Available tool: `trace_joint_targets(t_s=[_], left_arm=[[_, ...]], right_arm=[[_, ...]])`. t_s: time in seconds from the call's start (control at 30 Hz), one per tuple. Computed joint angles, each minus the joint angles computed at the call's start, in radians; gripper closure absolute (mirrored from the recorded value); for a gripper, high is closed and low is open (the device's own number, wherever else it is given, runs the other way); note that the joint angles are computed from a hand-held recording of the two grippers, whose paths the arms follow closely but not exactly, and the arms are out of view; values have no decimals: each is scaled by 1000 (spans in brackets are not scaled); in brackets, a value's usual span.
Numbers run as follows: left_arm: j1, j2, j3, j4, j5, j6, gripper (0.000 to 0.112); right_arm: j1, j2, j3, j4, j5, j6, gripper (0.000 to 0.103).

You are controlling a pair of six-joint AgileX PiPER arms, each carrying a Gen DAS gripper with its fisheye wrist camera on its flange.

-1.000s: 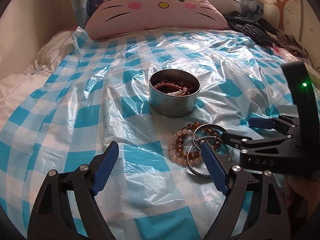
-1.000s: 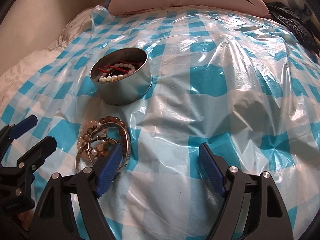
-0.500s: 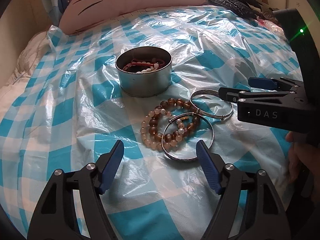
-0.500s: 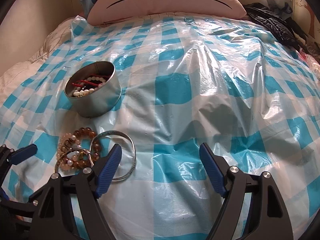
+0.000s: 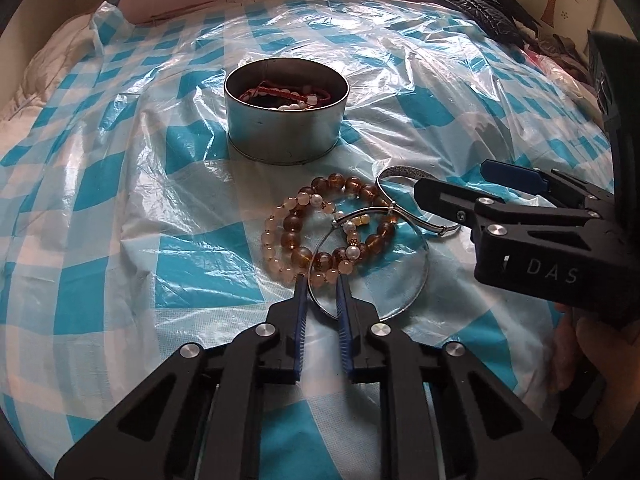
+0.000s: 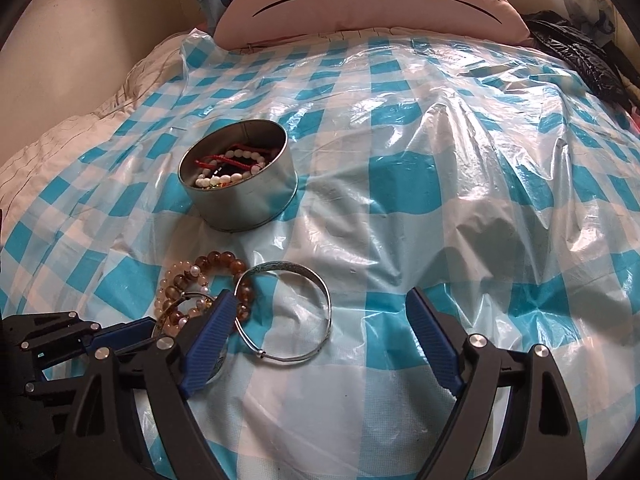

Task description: Organize jewelry

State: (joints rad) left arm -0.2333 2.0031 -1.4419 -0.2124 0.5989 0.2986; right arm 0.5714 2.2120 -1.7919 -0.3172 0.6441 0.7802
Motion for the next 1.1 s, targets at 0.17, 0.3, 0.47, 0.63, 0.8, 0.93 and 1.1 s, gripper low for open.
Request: trace_joint_targets(t_s=[0.17,0.3,0.47,0.63,0.8,0.93,1.1], left_arm=[[26,-28,-3,-17,34,57,110],[67,-57,12,3,26,54,110],[108,-41,10,-41,16,64,110],[104,-21,1,-73,6,71,110],[106,4,-25,-84,24,51,109],[105,27,-47,-78,47,25,106],[99,35,-52,-73,51,26,106]], right_arm=[[-11,-19,35,12,-32,13,20],[-12,-21,38,21,-35,3,20],[0,22,-35,51,25,-65,20],[15,71,-116,86,84,-146,20],[7,85,-129,168,69,-233,33],[-2,74,-106,218,33,-270,48],[-1,52,-76,209,-3,-255,48]])
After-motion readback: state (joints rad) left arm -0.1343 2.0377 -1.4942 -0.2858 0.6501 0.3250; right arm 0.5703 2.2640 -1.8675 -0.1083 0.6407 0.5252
